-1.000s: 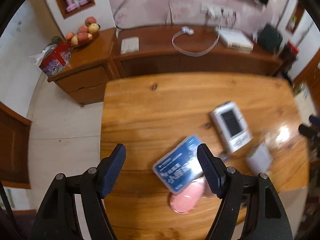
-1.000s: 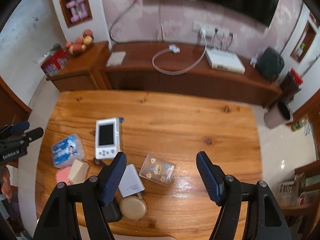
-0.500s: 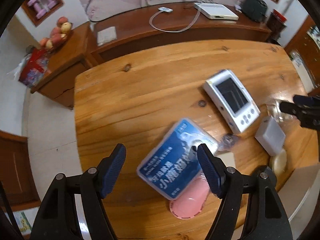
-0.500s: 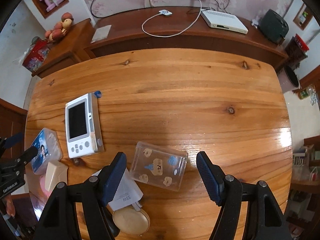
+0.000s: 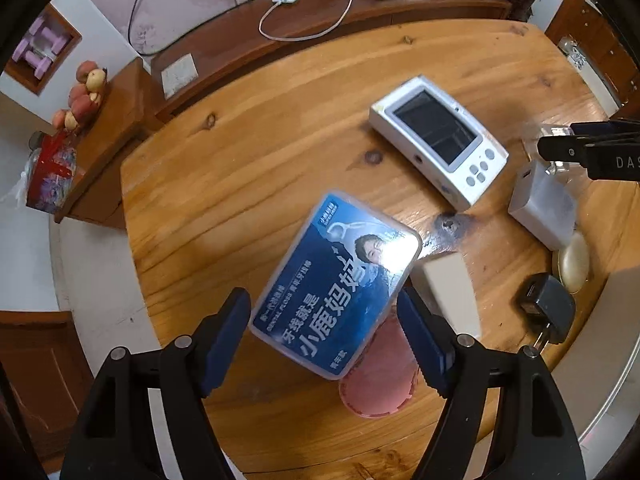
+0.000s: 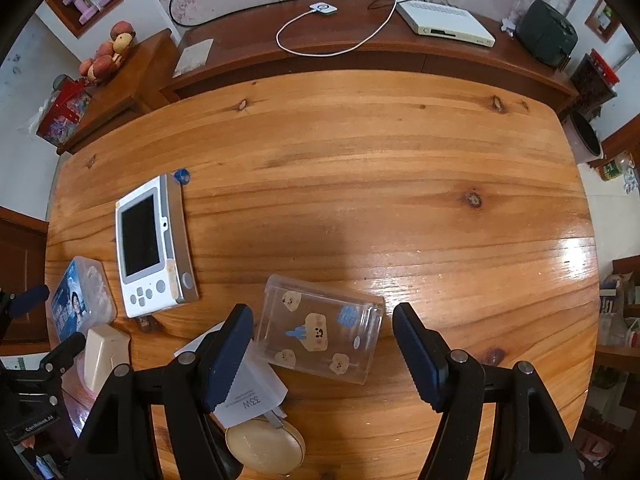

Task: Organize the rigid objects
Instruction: 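Grasp the blue floss box with the left tool while the right tool grasps the clear sticker box, then carry the blue floss box and clear sticker box into the tray and release both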

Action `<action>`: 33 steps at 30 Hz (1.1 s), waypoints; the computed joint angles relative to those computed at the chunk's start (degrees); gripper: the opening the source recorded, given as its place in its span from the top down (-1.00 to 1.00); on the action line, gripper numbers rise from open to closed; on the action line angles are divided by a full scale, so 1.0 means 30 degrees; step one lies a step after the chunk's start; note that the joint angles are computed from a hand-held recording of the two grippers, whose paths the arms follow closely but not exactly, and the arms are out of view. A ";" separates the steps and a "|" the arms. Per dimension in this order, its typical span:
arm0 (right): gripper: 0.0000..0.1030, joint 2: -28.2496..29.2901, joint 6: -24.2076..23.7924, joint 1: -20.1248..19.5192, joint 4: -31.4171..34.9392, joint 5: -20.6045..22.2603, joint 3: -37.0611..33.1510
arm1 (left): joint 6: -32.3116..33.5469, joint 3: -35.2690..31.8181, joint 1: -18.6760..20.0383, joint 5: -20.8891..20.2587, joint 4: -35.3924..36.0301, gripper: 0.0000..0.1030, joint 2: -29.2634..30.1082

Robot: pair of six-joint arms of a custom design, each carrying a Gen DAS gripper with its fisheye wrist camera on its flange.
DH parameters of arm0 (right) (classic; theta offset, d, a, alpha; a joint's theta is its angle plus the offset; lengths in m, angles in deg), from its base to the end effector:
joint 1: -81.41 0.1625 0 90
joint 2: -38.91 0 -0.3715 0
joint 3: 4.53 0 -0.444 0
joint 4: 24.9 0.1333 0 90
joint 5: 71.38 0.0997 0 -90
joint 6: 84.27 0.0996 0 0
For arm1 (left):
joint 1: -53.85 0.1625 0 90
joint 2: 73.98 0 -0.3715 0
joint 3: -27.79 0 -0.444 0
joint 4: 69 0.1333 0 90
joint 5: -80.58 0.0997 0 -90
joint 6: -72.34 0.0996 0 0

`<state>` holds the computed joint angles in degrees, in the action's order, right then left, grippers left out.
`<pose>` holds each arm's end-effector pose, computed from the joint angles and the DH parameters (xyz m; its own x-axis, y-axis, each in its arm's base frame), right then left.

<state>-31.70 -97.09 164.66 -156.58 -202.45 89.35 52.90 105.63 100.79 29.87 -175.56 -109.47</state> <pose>-0.0089 -0.6530 0.2978 -0.7310 0.0782 0.6779 -0.0520 0.9841 -0.1696 -0.3255 -0.6359 -0.0337 -0.5605 0.4692 -0.6825 0.4541 0.8632 0.2205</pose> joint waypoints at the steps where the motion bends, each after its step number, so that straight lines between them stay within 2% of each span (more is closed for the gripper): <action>1: -0.42 0.0012 -0.0038 -0.0048 0.0014 -0.0063 -0.0014 | -0.0257 -0.0125 0.0035 0.0074 0.0186 -0.53 0.0135; 6: -0.42 0.0465 0.0700 -0.0178 0.0763 -0.0146 -0.0441 | -0.0805 -0.0989 0.0428 -0.0184 0.0581 -0.53 0.0818; 10: -0.42 0.0693 0.0644 -0.0239 0.0625 -0.0450 -0.0485 | -0.1257 -0.1349 0.0602 -0.0059 0.0563 -0.56 0.1255; 15: -0.41 0.0630 0.0636 -0.0302 0.0344 -0.0274 -0.0308 | -0.1495 -0.1035 0.0891 -0.0478 -0.0535 -0.51 0.0996; 18: -0.22 0.0576 0.0331 -0.0300 0.0079 -0.0607 -0.0146 | -0.1759 -0.0528 0.0874 -0.0337 -0.1185 -0.48 0.0723; 22: -0.22 0.0207 0.0219 -0.0268 -0.0201 -0.0324 0.0295 | -0.2874 0.0365 0.0766 -0.0479 -0.1904 -0.42 0.0048; 26: -0.21 -0.0791 -0.0233 -0.0144 -0.1379 0.0302 0.1146 | -0.4002 0.2069 0.0075 -0.0700 -0.3445 -0.38 -0.1588; 29: -0.21 -0.2131 -0.0406 0.0031 -0.1592 0.1200 0.1906 | -0.4475 0.3257 -0.0954 -0.0213 -0.4231 -0.37 -0.2745; 33: -0.21 -0.4560 -0.1517 0.0551 -0.2342 0.1939 0.3484 | -0.5012 0.4892 -0.2815 -0.0033 -0.5028 -0.37 -0.4556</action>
